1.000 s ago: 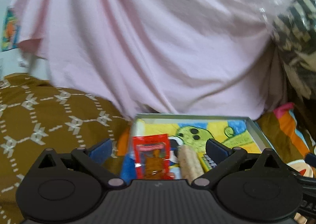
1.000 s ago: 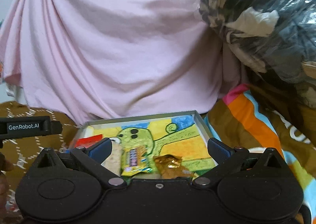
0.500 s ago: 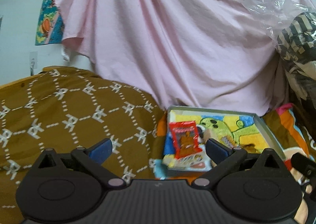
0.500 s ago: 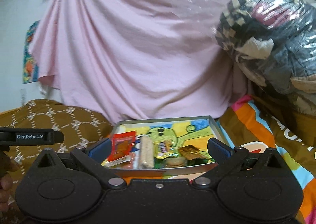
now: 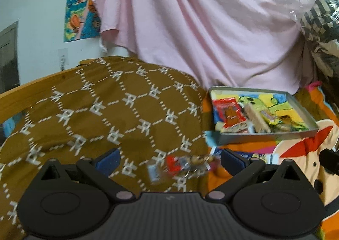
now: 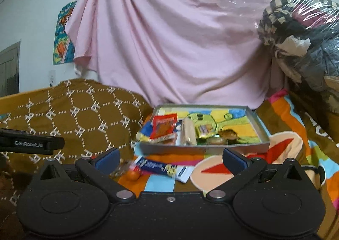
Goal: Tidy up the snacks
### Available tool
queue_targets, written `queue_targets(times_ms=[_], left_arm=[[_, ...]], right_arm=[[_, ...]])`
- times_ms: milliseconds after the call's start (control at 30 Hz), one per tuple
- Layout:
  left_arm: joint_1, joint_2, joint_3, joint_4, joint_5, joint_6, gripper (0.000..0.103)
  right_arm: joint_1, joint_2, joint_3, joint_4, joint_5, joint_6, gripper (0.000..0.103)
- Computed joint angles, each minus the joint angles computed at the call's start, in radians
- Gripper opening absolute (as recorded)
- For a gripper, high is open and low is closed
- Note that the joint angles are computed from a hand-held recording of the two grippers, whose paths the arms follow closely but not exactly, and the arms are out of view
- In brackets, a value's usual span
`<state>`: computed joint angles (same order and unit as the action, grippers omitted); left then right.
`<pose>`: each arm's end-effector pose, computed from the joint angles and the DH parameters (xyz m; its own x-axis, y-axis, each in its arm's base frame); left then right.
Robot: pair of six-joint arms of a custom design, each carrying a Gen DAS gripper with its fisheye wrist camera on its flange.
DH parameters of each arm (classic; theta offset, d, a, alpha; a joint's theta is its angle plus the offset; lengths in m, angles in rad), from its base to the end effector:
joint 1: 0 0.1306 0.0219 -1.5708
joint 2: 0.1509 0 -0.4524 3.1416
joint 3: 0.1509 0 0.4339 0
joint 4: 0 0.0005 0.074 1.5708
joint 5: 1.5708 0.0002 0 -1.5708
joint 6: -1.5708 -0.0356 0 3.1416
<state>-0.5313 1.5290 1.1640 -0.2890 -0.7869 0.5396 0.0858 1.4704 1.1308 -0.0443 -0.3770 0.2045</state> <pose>0.4910 -0.2599 0.3650 -0.3848 -0.1946 -0.9022 -0.3783 0.9249 -0.0382 0.5500 0.0600 0.3976 -0.2801 -0.2136 -0.9359 -0.4868 0.8719 -0.0533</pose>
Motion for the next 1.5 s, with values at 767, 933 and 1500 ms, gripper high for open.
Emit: queue_targets(times_ms=[767,933,1500], left_arm=[[-0.007,0.02,-0.013,-0.234,0.049,0.12,0.103],[0.0,0.022,-0.011,-0.243,0.052,0.12,0.103],[0.003,0.053,-0.003,-0.176,0.033,0.03,0.103]], right_arm=[[0.012,0.025,-0.005,-0.193,0.058,0.048,0.102],[0.015,0.036,0.001,-0.203,0.057,0.05,0.102],[0.003,0.088,0.033,-0.236,0.07,0.076,0.102]])
